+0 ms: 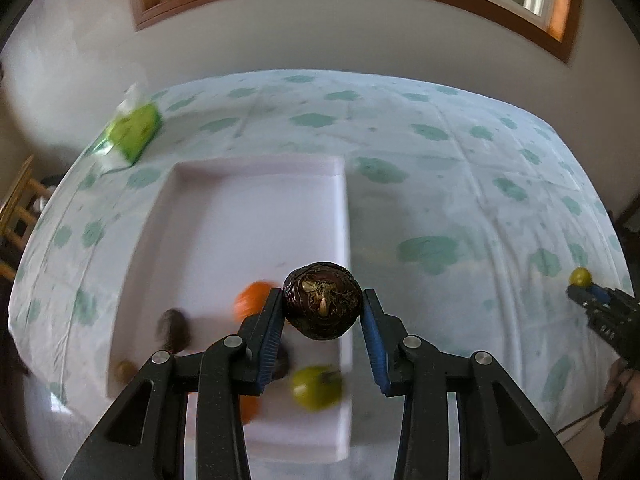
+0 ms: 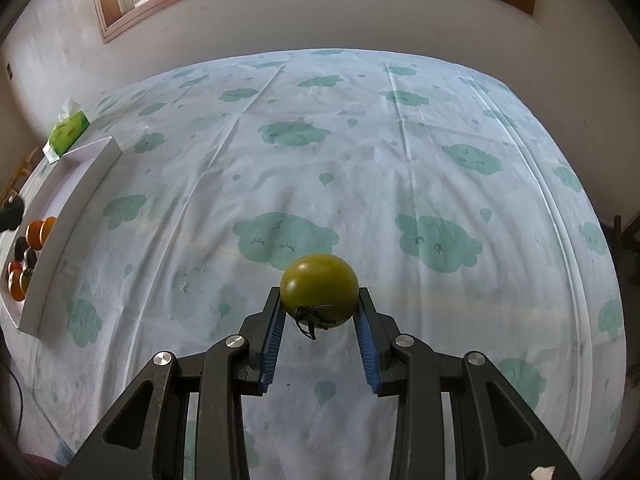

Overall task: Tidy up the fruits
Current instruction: 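Carry the mangosteen into the tray with the left tool and release it, then carry the green tomato into the tray with the right tool and release it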

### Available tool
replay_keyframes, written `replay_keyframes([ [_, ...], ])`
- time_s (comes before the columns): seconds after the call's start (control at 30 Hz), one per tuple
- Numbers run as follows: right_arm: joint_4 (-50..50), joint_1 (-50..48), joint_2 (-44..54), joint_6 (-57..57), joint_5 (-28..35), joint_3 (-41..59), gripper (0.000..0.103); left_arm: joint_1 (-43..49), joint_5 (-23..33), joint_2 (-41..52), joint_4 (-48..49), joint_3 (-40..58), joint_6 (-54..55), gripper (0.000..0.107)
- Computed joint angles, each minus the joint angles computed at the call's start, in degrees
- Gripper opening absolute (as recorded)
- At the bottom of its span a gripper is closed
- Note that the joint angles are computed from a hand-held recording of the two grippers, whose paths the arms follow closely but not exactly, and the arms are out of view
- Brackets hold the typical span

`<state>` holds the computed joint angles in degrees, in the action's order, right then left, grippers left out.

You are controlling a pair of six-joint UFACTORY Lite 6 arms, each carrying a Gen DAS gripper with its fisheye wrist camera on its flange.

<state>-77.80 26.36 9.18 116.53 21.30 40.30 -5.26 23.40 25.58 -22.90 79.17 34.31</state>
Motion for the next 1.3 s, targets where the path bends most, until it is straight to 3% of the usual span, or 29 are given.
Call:
replay_keyframes([
  [0.3, 4.36, 1.47, -0.83, -4.18, 1.86, 1.04, 0.032, 10.13, 2.03, 2.11, -10.14, -1.94, 13.15, 0.040],
  [0.67, 11.27, 7.37, 4.25, -11.17, 4.45, 10.50, 0.032, 11.72, 1.07, 4.45, -14.10, -2.95, 18.78, 0.040],
  [1.0, 21.24, 13.86, 20.02, -26.09, 4.77, 33.74, 0.032, 12.98, 1.47, 4.27, -21.78, -3.86, 28.20, 0.042],
  [1.13, 27.98, 15.69, 27.70, -35.56, 5.21, 46.32, 0.032, 14.85, 1.66, 1.19, -26.56, -6.24, 33.96, 0.057],
  [1.3, 37.27, 17.83, 37.30, -48.00, 7.17, 62.50, 0.032, 19.13, 3.68, -0.90, -28.32, -6.83, 36.18, 0.060],
])
